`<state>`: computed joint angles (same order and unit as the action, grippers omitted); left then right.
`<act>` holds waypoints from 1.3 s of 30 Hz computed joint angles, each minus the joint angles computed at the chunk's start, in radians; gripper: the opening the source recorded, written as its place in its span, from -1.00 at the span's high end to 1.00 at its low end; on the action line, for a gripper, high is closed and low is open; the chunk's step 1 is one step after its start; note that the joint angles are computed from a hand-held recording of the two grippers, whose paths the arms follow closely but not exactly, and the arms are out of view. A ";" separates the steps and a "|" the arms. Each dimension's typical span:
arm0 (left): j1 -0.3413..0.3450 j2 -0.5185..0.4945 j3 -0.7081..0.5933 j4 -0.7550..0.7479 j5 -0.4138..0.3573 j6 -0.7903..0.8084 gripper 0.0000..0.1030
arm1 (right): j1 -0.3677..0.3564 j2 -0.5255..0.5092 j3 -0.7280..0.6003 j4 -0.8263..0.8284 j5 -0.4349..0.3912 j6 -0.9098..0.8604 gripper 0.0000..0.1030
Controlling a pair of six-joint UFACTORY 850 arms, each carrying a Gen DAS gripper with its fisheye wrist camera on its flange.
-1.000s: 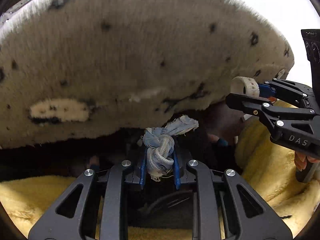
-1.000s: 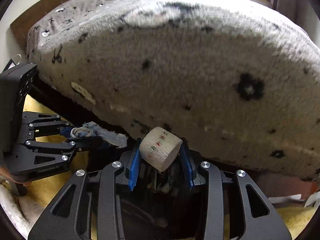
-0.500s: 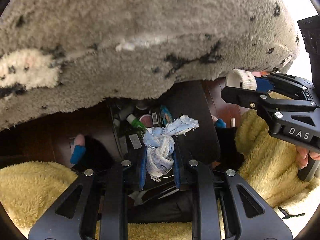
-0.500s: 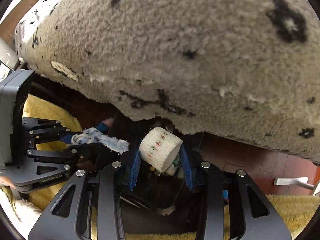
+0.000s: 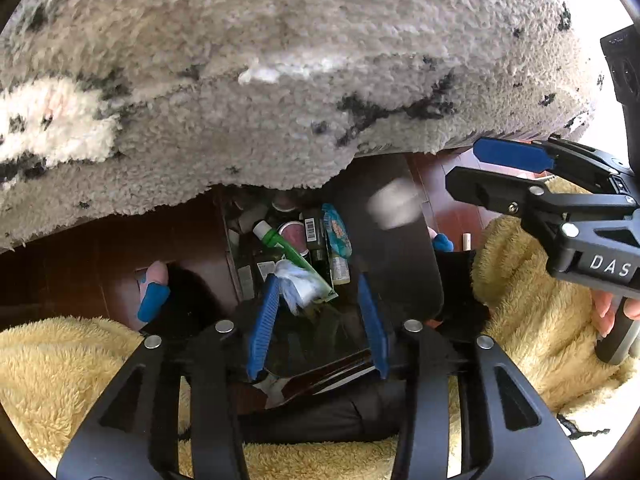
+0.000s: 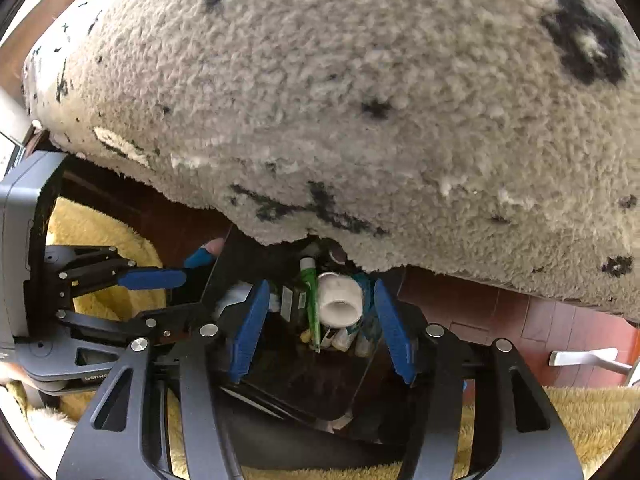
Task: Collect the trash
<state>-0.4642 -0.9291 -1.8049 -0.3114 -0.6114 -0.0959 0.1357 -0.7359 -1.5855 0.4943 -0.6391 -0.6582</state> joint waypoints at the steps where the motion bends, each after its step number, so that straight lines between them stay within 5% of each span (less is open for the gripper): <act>1: 0.001 0.001 0.001 0.004 -0.001 -0.004 0.19 | -0.003 0.001 -0.001 0.001 0.000 0.000 -0.11; 9: -0.002 0.034 0.023 0.069 0.031 -0.070 -0.62 | -0.022 0.040 0.038 -0.005 0.111 0.033 -0.89; 20: -0.033 0.200 0.126 0.591 0.193 -0.518 -0.84 | -0.017 0.183 0.134 -0.015 0.351 0.036 -0.93; 28: -0.052 0.311 0.159 1.064 0.249 -0.978 -0.84 | -0.037 0.292 0.182 0.425 0.456 -0.366 -0.93; 39: -0.084 0.365 0.122 1.548 0.169 -1.369 -0.84 | -0.080 0.363 0.176 1.109 0.462 -0.963 -0.93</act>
